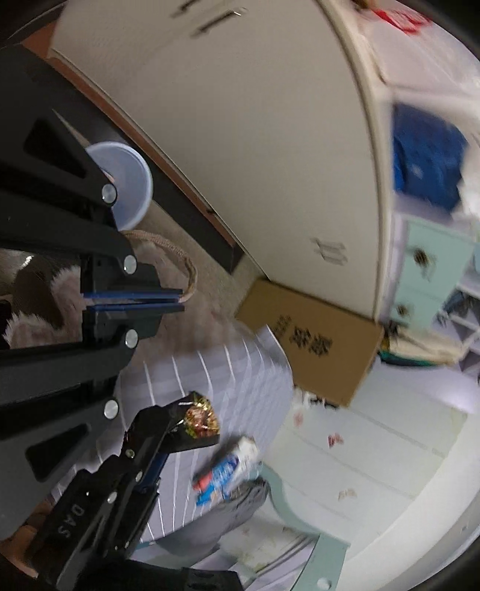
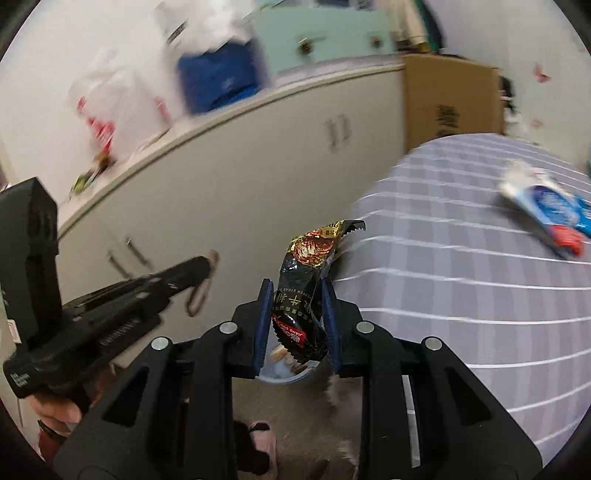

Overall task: Collect trash
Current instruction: 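Carry the string loop and black wrapper over the blue bin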

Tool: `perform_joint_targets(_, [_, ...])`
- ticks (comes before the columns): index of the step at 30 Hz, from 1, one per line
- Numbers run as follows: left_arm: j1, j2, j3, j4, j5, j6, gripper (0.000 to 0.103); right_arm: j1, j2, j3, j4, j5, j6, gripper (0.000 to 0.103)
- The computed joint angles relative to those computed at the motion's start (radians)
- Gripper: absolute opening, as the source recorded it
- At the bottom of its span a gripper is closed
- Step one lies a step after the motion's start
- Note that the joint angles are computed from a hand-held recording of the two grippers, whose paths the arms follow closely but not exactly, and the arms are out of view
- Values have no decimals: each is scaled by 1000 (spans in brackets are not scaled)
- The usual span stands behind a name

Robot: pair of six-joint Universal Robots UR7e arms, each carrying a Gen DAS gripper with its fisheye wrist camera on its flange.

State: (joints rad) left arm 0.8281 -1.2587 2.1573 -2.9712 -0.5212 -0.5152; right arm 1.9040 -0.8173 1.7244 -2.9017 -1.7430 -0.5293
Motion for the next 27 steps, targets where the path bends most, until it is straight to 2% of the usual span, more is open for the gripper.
perform_joint_targets(5, [65,-58,57,73,2,-103,2,32,93,-27,38,-8,-5,26])
perform_joint_targets(9, [131,-67,74,103,-33,-149,2,33,175,-62,79,-34,5,26])
perform_joint_targets(18, [320,5,23,66,-159,-130,2,2,317,-154,141,-107,38,26])
perform_joint_targets(27, [400,80,-71,84,-208,-108,4,-18,403,-254,178,-155,81,26])
